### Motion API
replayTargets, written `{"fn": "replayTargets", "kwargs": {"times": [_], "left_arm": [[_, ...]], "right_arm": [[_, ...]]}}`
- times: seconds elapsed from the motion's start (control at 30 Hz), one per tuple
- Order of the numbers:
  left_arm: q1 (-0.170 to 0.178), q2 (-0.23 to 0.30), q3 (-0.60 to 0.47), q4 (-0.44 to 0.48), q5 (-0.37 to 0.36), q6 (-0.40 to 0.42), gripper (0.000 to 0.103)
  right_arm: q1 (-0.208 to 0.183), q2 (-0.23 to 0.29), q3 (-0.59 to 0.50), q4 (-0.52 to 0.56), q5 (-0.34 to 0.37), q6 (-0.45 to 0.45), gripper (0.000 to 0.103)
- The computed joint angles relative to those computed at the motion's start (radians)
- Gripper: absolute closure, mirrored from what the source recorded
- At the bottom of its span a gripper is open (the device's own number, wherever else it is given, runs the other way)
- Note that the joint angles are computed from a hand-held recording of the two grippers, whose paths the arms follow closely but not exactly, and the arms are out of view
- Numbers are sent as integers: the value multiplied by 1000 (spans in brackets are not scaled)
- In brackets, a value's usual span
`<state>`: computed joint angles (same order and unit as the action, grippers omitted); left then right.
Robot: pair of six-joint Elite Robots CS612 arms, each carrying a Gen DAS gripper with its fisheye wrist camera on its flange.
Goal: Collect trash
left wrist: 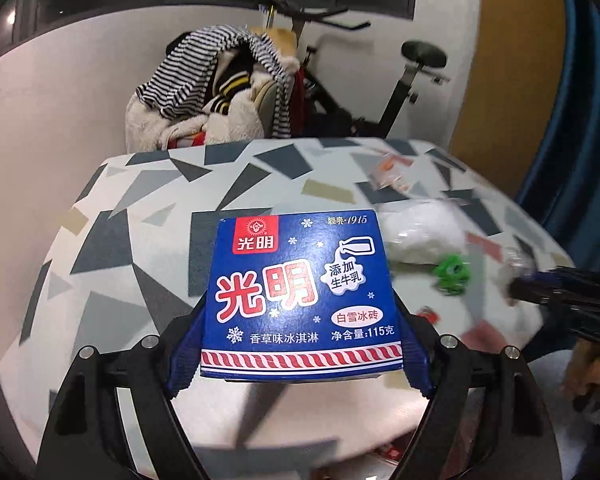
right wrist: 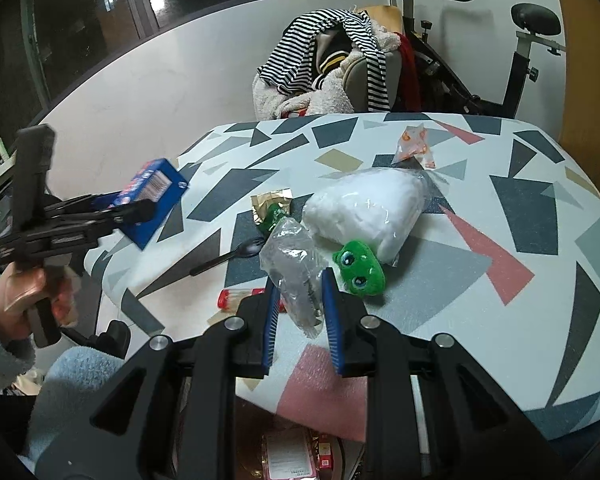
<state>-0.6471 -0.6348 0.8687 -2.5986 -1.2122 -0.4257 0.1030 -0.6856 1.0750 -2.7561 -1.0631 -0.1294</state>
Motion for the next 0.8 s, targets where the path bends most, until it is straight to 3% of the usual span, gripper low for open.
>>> {"fn": "replayTargets", "kwargs": {"times": [0.33,0.57,0.8], "left_arm": [[-59,-129,262,-195,-11,-105,23],[-94,-150,325,-201,-11,-48,23],[-107,-129,335,-138,-77,-3,23]], "right_arm": [[2,-49,104,-14,3,-33,79],[8,-80,179,-21,-6,-75,79],[2,-102,237,-38,-11,-76,79]]}}
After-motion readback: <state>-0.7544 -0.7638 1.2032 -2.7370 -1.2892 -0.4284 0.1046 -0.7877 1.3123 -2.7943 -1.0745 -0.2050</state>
